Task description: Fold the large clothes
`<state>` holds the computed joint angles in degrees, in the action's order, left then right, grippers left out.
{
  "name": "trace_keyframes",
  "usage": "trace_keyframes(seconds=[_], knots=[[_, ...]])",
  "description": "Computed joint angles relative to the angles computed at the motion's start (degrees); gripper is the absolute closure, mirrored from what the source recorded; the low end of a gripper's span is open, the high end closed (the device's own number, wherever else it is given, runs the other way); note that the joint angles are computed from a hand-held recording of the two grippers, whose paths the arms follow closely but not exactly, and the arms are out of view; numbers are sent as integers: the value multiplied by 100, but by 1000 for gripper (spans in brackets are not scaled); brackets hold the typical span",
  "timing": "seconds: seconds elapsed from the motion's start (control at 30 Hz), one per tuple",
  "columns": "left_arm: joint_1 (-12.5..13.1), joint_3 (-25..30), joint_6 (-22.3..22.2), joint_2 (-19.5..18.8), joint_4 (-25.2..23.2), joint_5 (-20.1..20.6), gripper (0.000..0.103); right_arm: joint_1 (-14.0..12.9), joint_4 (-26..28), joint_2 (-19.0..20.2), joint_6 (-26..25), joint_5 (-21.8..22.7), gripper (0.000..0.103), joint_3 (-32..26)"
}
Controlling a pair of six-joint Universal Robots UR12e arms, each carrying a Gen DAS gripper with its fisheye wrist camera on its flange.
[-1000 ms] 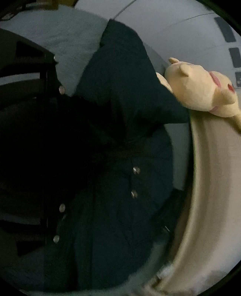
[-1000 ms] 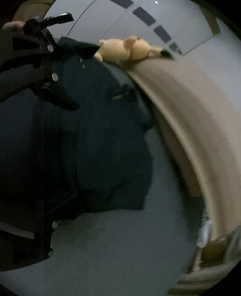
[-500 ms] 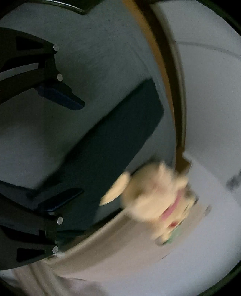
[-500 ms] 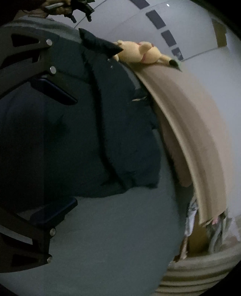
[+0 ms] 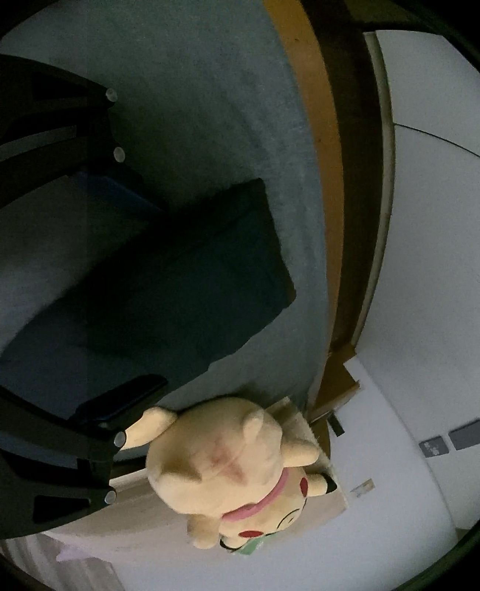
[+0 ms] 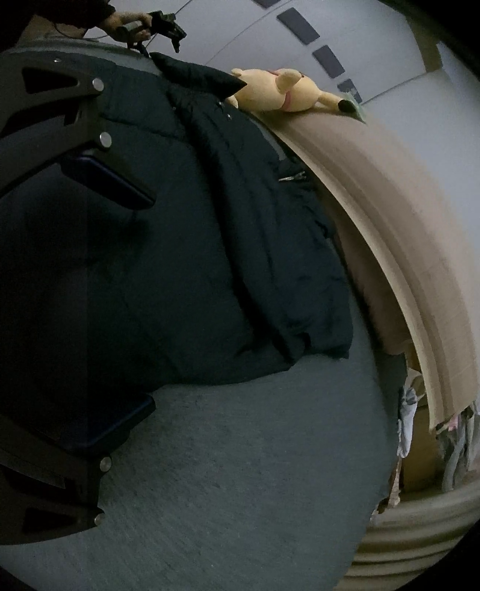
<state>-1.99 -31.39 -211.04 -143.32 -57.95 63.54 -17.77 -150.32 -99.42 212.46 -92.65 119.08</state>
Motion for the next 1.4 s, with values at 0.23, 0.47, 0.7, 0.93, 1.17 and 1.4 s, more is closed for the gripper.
trace_keyframes(seconds=[0.23, 0.47, 0.7, 0.93, 1.17, 1.4], knots=[[-102, 1025, 526, -400, -935, 681, 94, -12, -9, 33, -14, 36, 1, -11], [-404, 235, 1775, 294, 602, 1553, 95, -28, -101, 26, 44, 120, 0, 37], [-683, -301, 2426, 871, 1781, 1284, 96, -72, -264, -2, 124, 253, 0, 117], [-1101, -536, 2934, 1187, 2193, 638, 96, -135, -475, -35, 230, 420, 0, 201], [-1603, -1046, 3487, 1484, 2199, 118, 96, -191, -676, -51, 327, 559, 0, 274], [-2112, -1614, 4302, 1661, 1720, 479, 96, -239, -854, -69, 408, 677, 0, 340]])
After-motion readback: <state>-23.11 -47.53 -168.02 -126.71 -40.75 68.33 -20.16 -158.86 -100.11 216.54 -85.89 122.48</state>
